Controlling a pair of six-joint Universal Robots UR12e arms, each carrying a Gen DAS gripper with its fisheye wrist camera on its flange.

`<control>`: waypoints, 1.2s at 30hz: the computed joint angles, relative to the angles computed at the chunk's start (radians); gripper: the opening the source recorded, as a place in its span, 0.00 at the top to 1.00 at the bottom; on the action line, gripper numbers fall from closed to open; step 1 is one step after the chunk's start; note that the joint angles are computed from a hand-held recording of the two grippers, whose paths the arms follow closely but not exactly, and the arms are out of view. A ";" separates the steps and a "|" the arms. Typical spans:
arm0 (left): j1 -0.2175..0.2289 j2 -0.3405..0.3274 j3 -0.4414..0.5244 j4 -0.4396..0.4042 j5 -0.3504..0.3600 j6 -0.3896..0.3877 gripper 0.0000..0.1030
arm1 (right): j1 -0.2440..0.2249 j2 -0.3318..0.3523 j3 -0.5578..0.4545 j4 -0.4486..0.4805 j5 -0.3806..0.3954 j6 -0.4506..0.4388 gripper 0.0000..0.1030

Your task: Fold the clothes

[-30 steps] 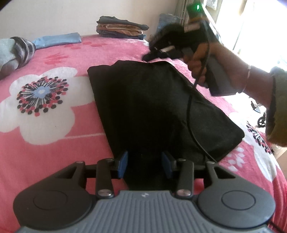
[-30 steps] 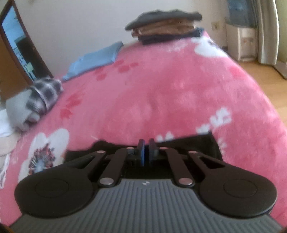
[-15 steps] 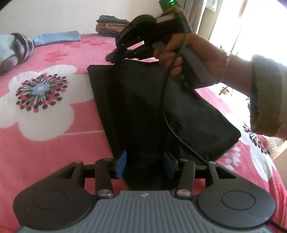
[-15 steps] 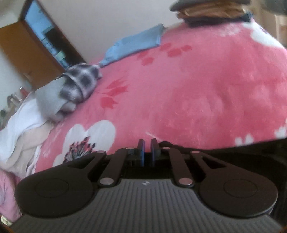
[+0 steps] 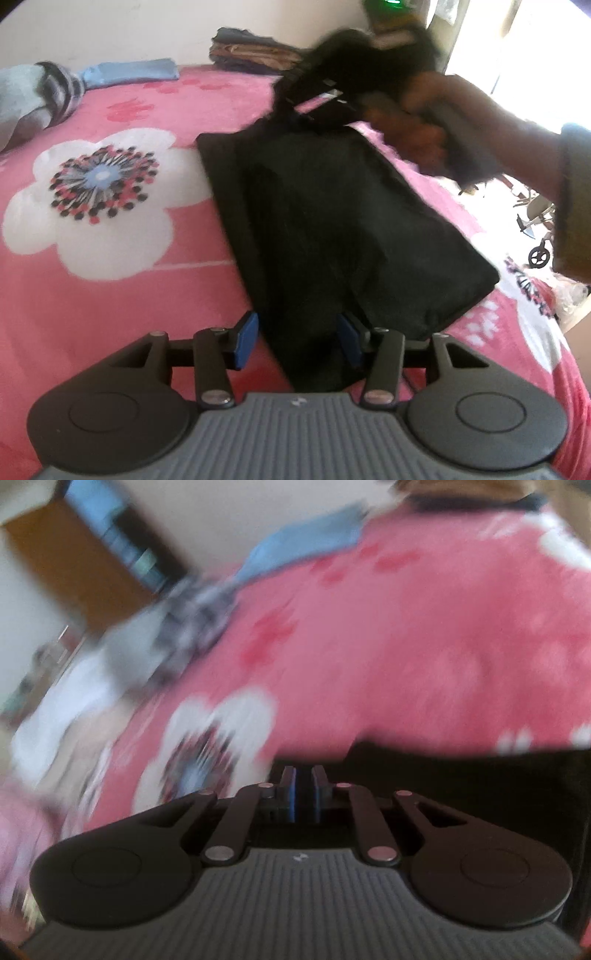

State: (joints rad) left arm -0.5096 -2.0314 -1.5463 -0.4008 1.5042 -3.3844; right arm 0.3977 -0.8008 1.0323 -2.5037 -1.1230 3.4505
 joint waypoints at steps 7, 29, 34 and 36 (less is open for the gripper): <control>-0.003 0.010 -0.004 -0.017 0.021 0.000 0.52 | -0.014 -0.065 0.151 -0.122 -0.038 0.106 0.97; -0.042 0.010 0.008 0.007 0.146 0.117 0.51 | 0.045 -0.183 0.330 -0.233 -0.277 -0.156 0.92; -0.057 -0.006 0.032 0.003 0.165 0.143 0.52 | 0.028 -0.206 0.398 -0.307 -0.336 -0.123 0.93; -0.059 -0.007 0.032 0.008 0.169 0.155 0.52 | 0.017 -0.221 0.429 -0.337 -0.419 -0.065 0.94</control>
State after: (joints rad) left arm -0.5686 -2.0387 -1.5146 -0.3927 1.6730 -3.2294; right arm 0.4151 -1.0223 1.4617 -2.8410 -1.5423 3.3851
